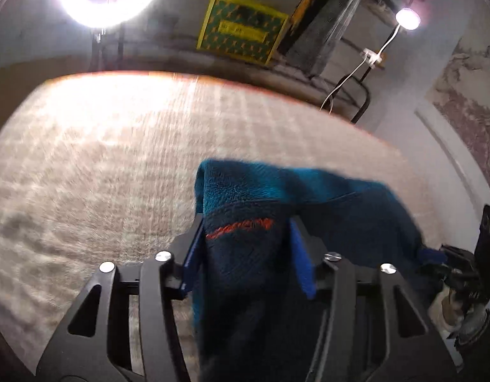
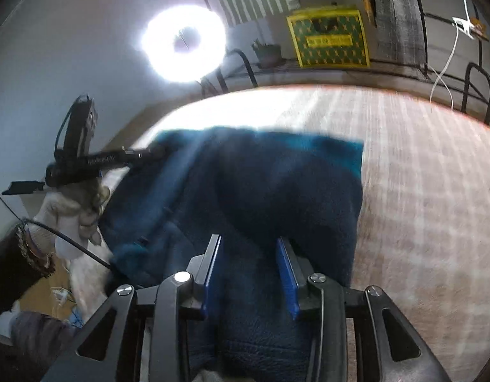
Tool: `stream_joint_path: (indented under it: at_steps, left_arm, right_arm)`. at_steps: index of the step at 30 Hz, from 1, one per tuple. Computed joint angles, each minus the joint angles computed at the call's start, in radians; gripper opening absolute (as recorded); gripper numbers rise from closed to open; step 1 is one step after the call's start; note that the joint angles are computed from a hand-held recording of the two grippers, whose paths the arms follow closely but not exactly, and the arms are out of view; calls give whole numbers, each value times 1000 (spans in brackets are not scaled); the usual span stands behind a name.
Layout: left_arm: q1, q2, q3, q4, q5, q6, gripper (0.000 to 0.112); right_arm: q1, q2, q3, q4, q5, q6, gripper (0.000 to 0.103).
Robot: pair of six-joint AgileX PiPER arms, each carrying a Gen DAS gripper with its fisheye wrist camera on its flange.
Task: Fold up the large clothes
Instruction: 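Release the bundle and press it flat with both grippers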
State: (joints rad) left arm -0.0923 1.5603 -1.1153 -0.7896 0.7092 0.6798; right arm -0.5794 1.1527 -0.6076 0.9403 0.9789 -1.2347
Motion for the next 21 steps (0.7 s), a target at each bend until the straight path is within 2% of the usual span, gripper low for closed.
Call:
stream_joint_path:
  at_steps: [1,3,5,9,12,14,16,18,21]
  left_arm:
    - [-12,-40,7,27,-9,-20,43]
    - [-46,-70,-6,113,-19,-96,38]
    - [-65,-65,-19,145,-23,-138,38]
    - [-116,-15,-64,247,-82,-237,37]
    - [-137,60,-113,360,-97,-310,37]
    - [-101,110,-129,311,-75,-244,40]
    - [-24,137,-117,136,-31,-100,49]
    - [39,138,-97,28,31,-9,49]
    - [60,79,-74,51,52,-24,47]
  right_arm:
    - [-30,-11,-27,17,47,-6,37]
    - [-4,-10,-76,17,33,28,36]
    - [92,25,-124,-11,-62,91,36]
    - [235,199,-241,-27,-158,205,36]
    - [362,311,-309,-154,-289,364,36]
    - [390,383,-327,-213,-327,416,35]
    - [365,422,-320,-147,-318,349,35]
    - [333,409,-302,-96,-295,286,35]
    - [296,322,-271,-118,-256,285,34]
